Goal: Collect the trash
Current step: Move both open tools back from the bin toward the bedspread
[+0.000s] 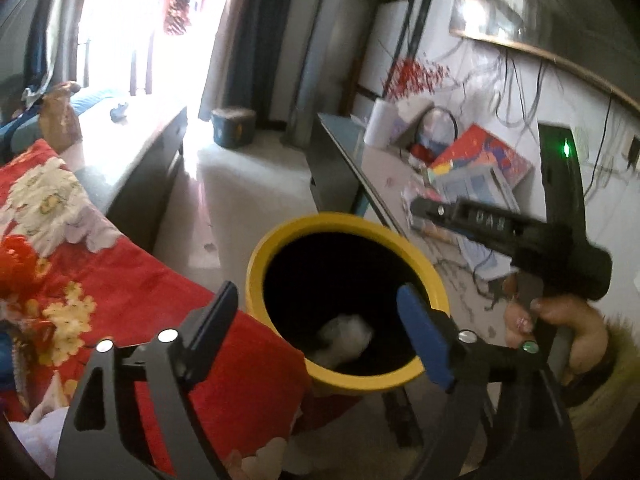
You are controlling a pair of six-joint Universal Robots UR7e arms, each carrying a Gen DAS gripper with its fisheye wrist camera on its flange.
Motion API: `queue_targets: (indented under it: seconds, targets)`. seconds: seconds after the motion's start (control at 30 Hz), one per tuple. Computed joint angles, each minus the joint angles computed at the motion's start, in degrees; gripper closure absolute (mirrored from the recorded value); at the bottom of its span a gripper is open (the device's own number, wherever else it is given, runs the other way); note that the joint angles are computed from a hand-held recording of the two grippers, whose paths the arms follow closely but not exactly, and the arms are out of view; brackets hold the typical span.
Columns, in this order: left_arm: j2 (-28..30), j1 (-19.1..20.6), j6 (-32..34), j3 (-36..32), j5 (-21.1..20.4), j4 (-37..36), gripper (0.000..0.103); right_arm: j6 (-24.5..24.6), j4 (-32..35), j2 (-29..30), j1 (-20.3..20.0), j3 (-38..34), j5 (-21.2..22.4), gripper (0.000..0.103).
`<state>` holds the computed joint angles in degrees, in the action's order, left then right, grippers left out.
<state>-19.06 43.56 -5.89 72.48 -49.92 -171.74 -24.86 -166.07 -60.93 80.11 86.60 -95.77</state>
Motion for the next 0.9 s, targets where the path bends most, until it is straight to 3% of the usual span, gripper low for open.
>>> queue_targets:
  seconds: [0.17, 0.27, 0.33, 0.9]
  targets:
    - [-1.8, -1.2, 1.3, 3.3, 3.8, -6.6, 0.008, -3.1, -4.1, -1.0, 1.0, 2.5, 1.7, 0.052]
    - [-2.8, -2.1, 2.4, 5.1, 6.7, -10.0, 0.007, -4.8, -5.5, -1.8, 1.4, 4.2, 3.2, 0.050]
    - [-3.6, -2.7, 3.1, 6.5, 8.7, -12.0, 0.007, -5.8, -5.6, -2.3, 1.9, 5.0, 3.9, 0.044]
    - [-10.3, -4.7, 1.7, 17.2, 17.5, -20.8, 0.007, -12.5, -6.5, -4.8, 5.2, 11.2, 7.3, 0.036]
